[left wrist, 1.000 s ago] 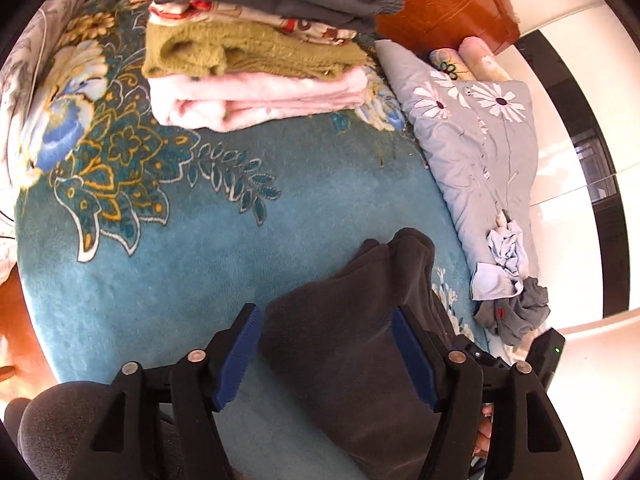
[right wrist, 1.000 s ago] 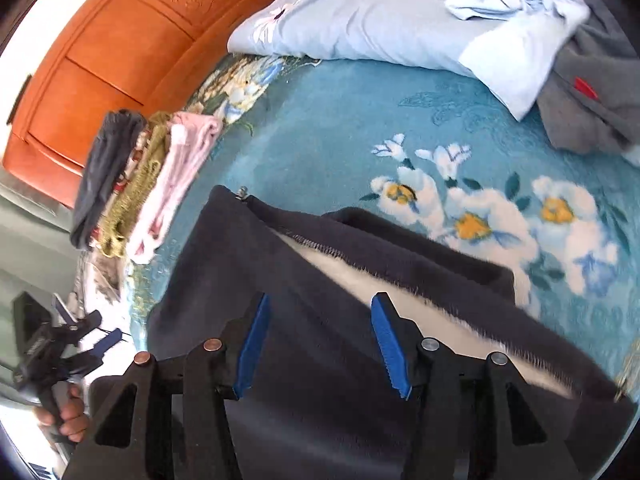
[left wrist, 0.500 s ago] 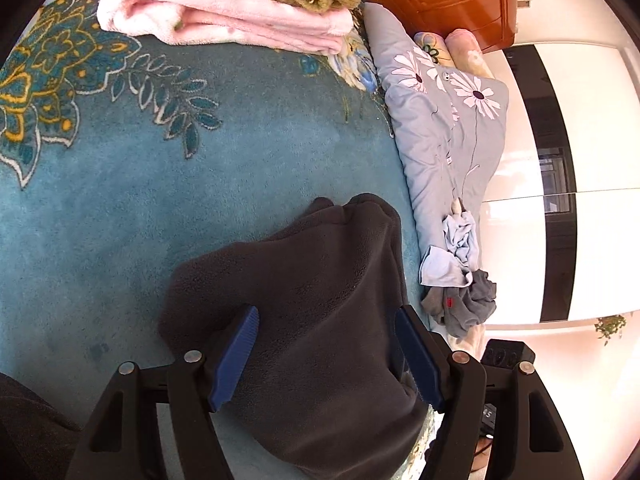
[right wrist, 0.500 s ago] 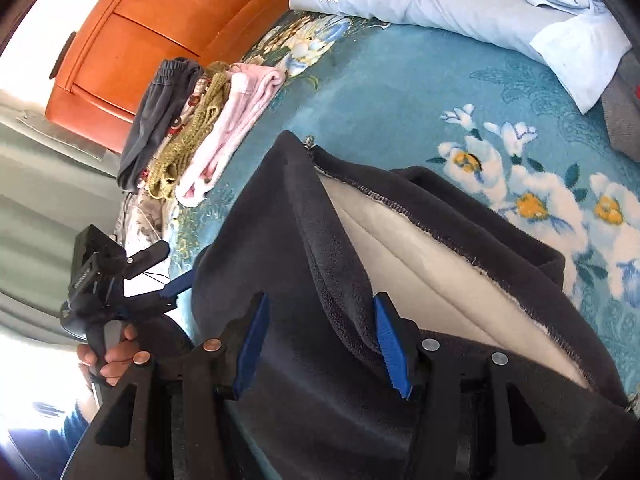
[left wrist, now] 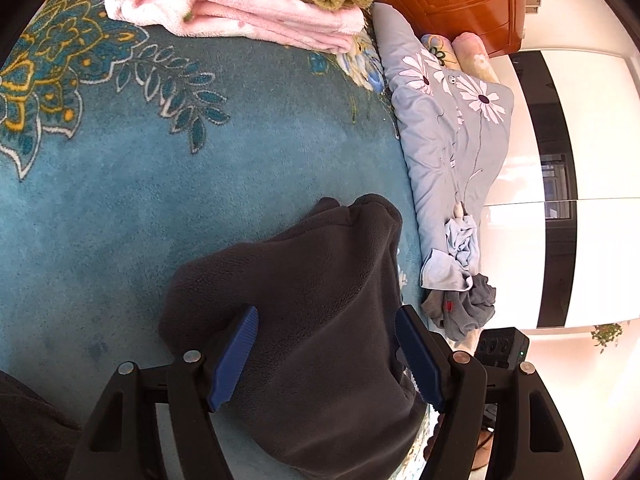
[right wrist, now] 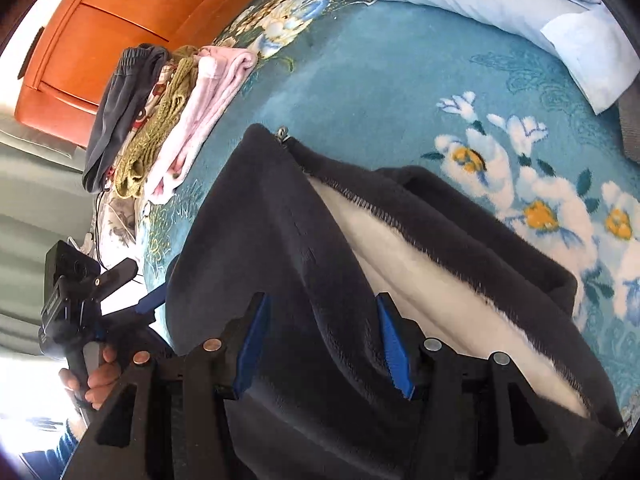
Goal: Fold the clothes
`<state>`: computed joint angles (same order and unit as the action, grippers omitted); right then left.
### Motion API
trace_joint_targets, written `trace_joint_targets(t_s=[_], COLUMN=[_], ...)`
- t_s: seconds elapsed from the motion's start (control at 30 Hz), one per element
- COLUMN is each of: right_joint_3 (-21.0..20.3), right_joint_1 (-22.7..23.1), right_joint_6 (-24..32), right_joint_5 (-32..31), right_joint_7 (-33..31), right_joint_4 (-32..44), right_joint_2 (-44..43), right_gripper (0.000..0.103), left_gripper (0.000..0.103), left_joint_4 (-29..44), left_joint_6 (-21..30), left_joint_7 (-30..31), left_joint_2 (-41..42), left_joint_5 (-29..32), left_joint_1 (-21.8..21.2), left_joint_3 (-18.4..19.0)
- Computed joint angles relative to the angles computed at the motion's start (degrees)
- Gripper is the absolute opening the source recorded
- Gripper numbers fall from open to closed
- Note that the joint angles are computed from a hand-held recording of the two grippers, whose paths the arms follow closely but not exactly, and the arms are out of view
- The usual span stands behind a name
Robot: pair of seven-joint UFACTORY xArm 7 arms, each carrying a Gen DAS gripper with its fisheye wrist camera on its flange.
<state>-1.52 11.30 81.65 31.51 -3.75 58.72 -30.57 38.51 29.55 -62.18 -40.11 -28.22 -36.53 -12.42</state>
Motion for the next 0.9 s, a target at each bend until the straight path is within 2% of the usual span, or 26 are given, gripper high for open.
trace_joint_targets(t_s=[0.03,0.07,0.17,0.4,0.53,0.63,0.7,0.8,0.87,0.9], right_joint_3=[0.26,0.83,2.59,4.63,4.99,5.39,4.89,3.67,2.86,2.69], right_joint_1=[0.01,-0.04,-0.45,-2.3,-2.19,-1.8,-1.64,-1.48,-1.63,-1.94], right_joint_6=[0.79,1.03,1.11,-6.26,-5.96,-6.53,-6.98,-7.34,-7.7,-8.2], right_joint_5=[-0.61,-1.72,-5.37,-15.98,-17.61,-17.76,-17.03,-15.02,-13.85,-13.81], right_joint_7=[0.48,0.8,2.93,4.66,6.34,7.8,8.09,7.53,7.41,7.71], right_joint_4=[0.37,0.64,1.84,7.69,7.05,5.6,5.29,4.77,4.03,3.37], right_joint_2=[-0.22,-0.3,0.14,4.64,8.24,8.31,7.77,5.67,3.17,1.32], right_gripper=[0.041,0.022,0.015,0.013,0.013,0.014,0.014,0.016,0.032,0.034], left_gripper=[0.076,0.076,0.076,0.076,0.076,0.076,0.076,0.077,0.077,0.077], left_joint_4=[-0.06,-0.14,-0.37,-0.67,1.23,-0.03,-1.38,0.06,2.1,2.69], left_joint_6=[-0.18,-0.38,-1.3,-6.4,-1.65,0.56,2.93,6.35,9.01,9.84], left_joint_7=[0.1,0.22,0.61,2.61,-0.03,-5.08,-9.01,-7.78,-5.23,-4.64], left_joint_2=[0.0,0.0,-0.55,-0.92,-1.86,-5.67,-7.55,-4.83,-1.57,-0.58], left_joint_5=[-0.12,-0.26,-0.13,1.08,5.7,8.57,8.85,8.88,7.84,7.34], left_joint_1=[-0.13,-0.27,-0.36,-1.77,2.24,6.28,7.72,5.95,3.99,3.66], left_joint_3=[0.11,0.22,0.17,0.02,-2.46,-4.81,-5.06,-2.85,-1.34,-1.19])
